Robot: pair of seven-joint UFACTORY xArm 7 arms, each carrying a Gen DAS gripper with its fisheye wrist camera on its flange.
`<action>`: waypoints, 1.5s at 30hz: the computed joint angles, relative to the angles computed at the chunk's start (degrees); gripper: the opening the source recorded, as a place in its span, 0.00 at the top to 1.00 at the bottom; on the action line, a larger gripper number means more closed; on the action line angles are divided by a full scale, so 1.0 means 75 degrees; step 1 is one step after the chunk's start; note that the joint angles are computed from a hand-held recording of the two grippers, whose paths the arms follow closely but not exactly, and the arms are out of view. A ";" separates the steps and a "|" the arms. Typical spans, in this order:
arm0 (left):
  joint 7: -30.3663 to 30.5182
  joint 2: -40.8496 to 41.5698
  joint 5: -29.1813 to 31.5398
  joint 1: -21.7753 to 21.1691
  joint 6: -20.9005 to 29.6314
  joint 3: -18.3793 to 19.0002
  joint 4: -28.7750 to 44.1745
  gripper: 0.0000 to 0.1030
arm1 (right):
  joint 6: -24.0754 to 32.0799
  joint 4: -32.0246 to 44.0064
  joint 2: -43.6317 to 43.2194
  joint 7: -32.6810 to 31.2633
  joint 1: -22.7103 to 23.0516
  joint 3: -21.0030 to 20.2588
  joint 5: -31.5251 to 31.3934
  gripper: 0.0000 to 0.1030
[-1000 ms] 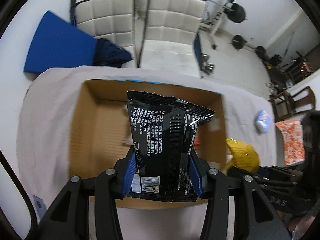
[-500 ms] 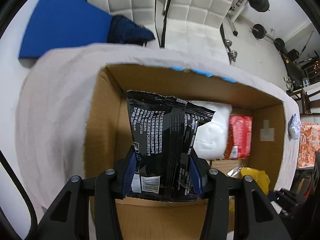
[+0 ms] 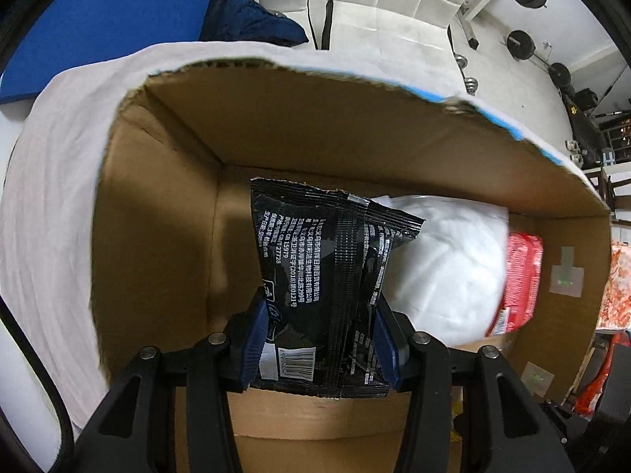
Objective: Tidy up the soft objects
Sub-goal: 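Open the left tool in the box while the right tool releases the yellow bag, then lift both tools out of the box toward the last two items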
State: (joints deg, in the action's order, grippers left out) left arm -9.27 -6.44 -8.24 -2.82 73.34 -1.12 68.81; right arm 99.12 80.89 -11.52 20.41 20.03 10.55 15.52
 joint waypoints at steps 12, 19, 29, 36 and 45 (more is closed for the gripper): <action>0.0042 -0.0004 -0.0109 0.0121 0.0252 0.0088 0.0123 0.51 | -0.0235 -0.0373 -0.0094 0.0247 0.0150 0.0178 -0.0352 0.36; -0.0088 -0.0637 0.0234 0.0074 0.0048 0.0003 -0.0081 0.15 | -0.0315 -0.0147 -0.0270 0.0366 0.0182 0.0205 -0.0530 0.02; -0.0351 -0.2251 0.0739 -0.0018 -0.0113 -0.0172 -0.0937 0.03 | -0.0221 0.0369 -0.0570 0.0403 0.0074 0.0194 -0.0768 0.00; -0.0620 -0.3152 0.0952 -0.0153 -0.0162 -0.0384 -0.1257 0.03 | -0.0049 0.0811 -0.0827 0.0404 -0.0005 0.0224 -0.0909 0.00; -0.0960 -0.4155 0.1250 -0.0174 0.0032 -0.0613 -0.1334 0.03 | 0.0326 0.1351 -0.1237 0.0366 -0.0115 0.0251 -0.0897 0.00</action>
